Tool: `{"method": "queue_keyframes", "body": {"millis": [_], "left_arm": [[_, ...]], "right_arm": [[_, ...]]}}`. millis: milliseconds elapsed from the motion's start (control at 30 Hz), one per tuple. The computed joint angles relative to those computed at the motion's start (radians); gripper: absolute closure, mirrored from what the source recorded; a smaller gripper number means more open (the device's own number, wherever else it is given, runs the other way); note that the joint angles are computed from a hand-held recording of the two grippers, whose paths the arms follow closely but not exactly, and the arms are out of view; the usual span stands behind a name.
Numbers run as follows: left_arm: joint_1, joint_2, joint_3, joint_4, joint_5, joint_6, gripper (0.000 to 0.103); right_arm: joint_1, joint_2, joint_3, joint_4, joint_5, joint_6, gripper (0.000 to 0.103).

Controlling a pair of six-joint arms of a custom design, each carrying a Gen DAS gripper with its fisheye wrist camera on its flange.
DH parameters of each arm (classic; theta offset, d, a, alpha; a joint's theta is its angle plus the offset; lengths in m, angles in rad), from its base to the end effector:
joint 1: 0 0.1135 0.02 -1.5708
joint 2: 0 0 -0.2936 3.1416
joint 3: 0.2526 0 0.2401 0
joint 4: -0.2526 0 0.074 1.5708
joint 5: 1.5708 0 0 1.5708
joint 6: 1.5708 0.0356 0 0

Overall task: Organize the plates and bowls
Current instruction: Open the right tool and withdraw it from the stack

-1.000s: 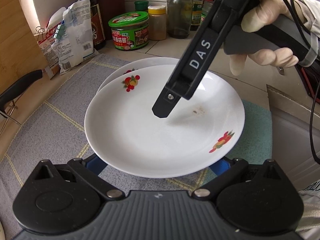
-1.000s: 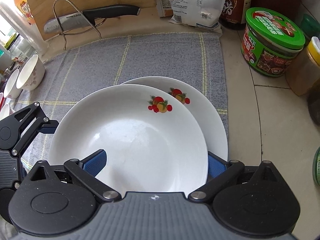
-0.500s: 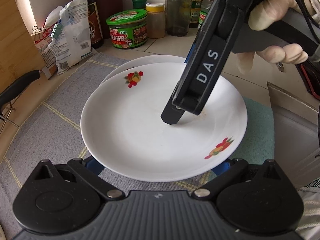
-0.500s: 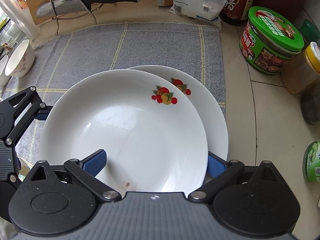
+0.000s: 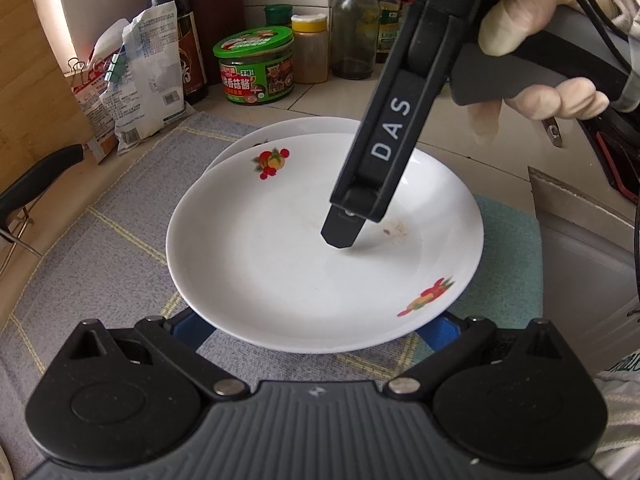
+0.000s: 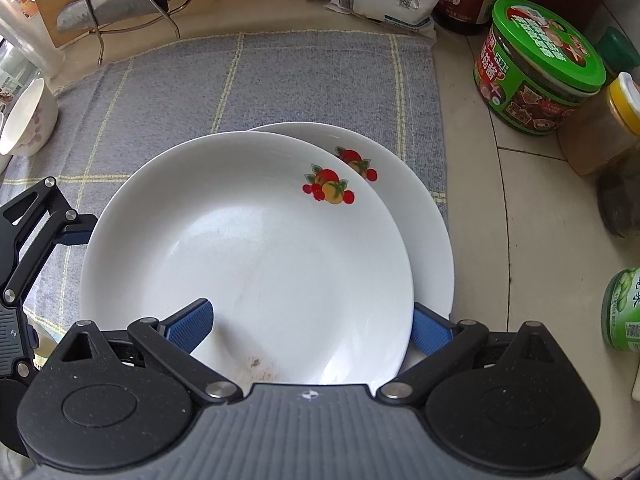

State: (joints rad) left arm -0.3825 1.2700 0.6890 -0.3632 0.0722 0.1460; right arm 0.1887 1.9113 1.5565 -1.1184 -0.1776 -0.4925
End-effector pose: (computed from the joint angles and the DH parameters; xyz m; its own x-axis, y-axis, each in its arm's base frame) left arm 0.2073 -0.0862 0.2278 -0.6836 0.4314 -0.5887 0.5165 0.8559 0.0275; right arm 0.3598 0.0751 0.2572 -0.7661 -0.6201 -0.1690 -0.6398 0.7608 0.1088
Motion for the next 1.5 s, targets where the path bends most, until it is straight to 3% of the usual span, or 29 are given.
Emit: {"method": "queue_keyframes", "body": {"millis": [667,1500], "left_arm": [[0.009,-0.061,0.024,-0.068,0.001,0.01,0.001],[0.003,-0.041,0.003,-0.023,-0.014,0.019,0.001]], "right_arm": [[0.015,-0.006,0.0,-0.002,0.034,0.019,0.0],[-0.021,-0.065,-0.027,0.007,0.051,0.032,0.0]]}}
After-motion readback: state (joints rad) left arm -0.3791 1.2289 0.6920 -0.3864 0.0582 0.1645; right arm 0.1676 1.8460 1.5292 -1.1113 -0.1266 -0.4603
